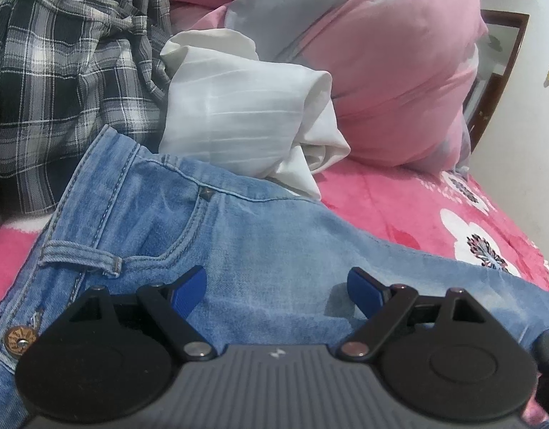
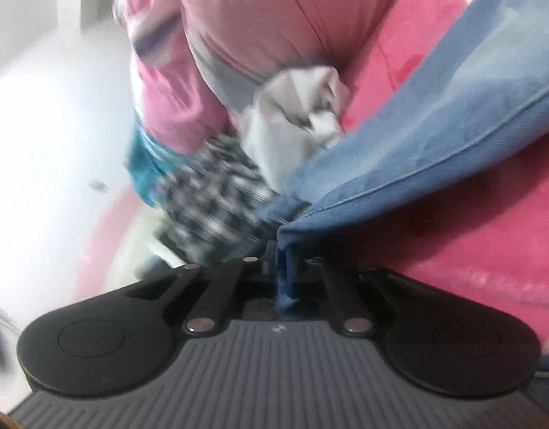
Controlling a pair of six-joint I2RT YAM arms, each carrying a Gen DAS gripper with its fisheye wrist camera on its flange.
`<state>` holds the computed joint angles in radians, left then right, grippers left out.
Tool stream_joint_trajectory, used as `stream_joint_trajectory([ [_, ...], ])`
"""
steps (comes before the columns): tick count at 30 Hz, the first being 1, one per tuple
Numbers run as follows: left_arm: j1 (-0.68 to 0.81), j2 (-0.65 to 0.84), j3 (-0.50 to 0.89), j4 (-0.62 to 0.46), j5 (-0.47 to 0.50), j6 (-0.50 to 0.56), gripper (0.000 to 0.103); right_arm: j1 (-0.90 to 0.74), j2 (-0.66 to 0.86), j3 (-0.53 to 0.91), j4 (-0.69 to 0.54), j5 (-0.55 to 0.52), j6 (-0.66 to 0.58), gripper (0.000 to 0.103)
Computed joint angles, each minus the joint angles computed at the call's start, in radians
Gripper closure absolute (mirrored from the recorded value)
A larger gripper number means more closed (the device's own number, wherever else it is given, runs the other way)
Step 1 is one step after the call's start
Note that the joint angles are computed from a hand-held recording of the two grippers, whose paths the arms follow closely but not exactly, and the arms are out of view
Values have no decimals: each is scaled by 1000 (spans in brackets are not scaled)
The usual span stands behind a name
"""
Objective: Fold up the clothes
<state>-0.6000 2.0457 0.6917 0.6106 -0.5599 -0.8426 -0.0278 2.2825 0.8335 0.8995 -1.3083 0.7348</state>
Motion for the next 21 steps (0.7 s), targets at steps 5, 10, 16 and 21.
stream_joint_trajectory([
  [5,-8,7,24,-37,-14,17,15,-39,-8,52,-348,-17,-186,103],
  [10,-9,8,33,-52,-15,22,14,-95,-100,85,-883,96,-692,103],
  [16,-13,8,43,-71,-22,27,14,-122,-399,-78,-679,254,-809,100],
  [21,-12,2,40,-75,-14,34,14,27,-433,-85,-549,437,-826,100],
])
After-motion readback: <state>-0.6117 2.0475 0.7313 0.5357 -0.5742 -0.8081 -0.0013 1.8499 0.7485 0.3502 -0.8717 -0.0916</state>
